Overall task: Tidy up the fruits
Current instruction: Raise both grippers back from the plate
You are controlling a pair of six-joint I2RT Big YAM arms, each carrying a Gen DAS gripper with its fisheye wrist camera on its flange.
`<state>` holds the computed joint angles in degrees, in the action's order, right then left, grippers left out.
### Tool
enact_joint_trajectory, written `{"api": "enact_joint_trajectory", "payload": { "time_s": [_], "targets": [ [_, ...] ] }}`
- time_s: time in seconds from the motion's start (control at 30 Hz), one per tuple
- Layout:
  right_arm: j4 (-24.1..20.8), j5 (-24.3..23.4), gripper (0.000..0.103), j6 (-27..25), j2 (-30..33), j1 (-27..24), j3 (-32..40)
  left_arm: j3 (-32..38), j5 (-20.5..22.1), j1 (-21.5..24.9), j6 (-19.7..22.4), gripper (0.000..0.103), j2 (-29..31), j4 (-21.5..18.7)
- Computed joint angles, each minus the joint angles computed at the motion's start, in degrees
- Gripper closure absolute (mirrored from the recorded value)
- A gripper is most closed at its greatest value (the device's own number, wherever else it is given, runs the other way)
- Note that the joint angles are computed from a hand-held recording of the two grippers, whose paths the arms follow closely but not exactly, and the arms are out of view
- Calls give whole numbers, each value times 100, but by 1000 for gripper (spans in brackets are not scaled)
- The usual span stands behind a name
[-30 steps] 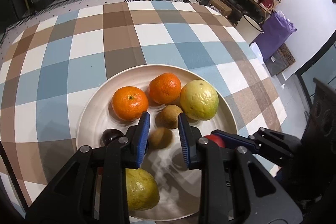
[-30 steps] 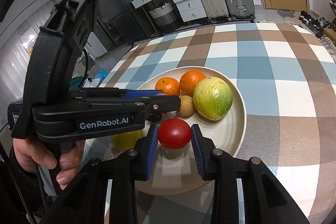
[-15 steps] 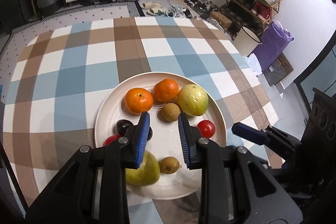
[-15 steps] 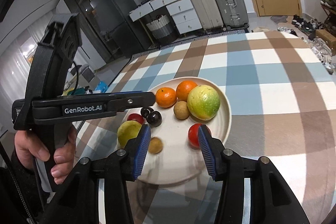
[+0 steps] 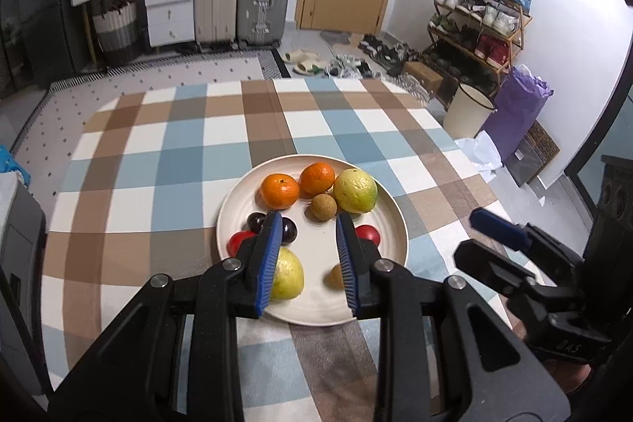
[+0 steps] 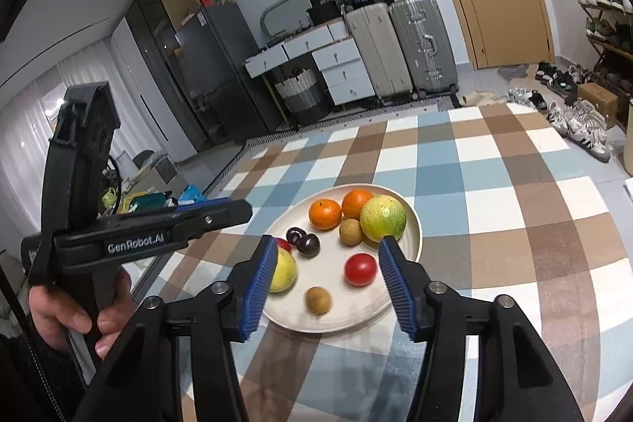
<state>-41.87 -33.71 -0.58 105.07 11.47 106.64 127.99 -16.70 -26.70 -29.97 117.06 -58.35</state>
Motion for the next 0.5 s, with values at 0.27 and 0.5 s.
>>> {"api": "enact_joint_trajectory", "payload": {
  "time_s": [0.27, 0.5],
  "targets": [
    [1157, 194, 18, 72, -734, 64, -1011, -1255, -902, -248, -401, 53, -783, 590],
    [1897, 476, 5, 193, -1211, 129, -1650, -2199, -1724, -514, -323, 16, -1435, 1355]
  ]
}}
